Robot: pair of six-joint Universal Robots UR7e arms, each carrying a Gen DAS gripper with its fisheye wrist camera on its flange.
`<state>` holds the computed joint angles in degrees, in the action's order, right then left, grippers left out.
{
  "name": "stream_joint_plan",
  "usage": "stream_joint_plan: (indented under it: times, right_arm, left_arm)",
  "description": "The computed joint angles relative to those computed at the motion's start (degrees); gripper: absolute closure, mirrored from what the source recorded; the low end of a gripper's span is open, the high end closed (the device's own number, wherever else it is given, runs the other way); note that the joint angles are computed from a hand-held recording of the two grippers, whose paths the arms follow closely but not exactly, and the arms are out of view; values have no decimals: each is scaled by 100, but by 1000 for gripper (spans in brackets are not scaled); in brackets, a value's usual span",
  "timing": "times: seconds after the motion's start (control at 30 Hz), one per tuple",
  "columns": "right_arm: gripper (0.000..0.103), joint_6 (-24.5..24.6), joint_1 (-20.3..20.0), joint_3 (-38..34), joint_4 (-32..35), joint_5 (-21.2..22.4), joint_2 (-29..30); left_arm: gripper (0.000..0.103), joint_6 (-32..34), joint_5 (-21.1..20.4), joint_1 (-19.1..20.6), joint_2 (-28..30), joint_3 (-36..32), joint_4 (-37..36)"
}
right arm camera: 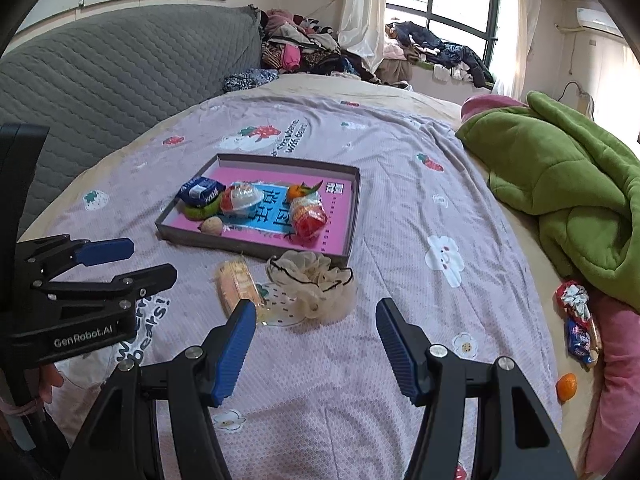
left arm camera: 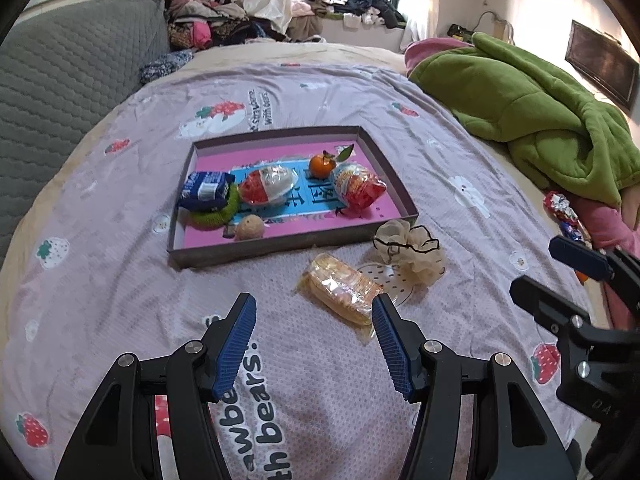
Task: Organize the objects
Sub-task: 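Withdraw both tools from the tray toward the biscuit pack and mesh pouch, then close left tool on biscuit stick pack while right tool grasps beige mesh pouch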
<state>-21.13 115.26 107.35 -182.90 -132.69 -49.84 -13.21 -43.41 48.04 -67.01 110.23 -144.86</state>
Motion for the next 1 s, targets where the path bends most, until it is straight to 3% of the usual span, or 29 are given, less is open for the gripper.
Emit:
stream_joint_plan:
  times: [1.0]
  right_arm:
    - [41,-1327,-658,-238,-593,362,652]
  left_arm:
    - [41,-531,-326,514,985,-736,4]
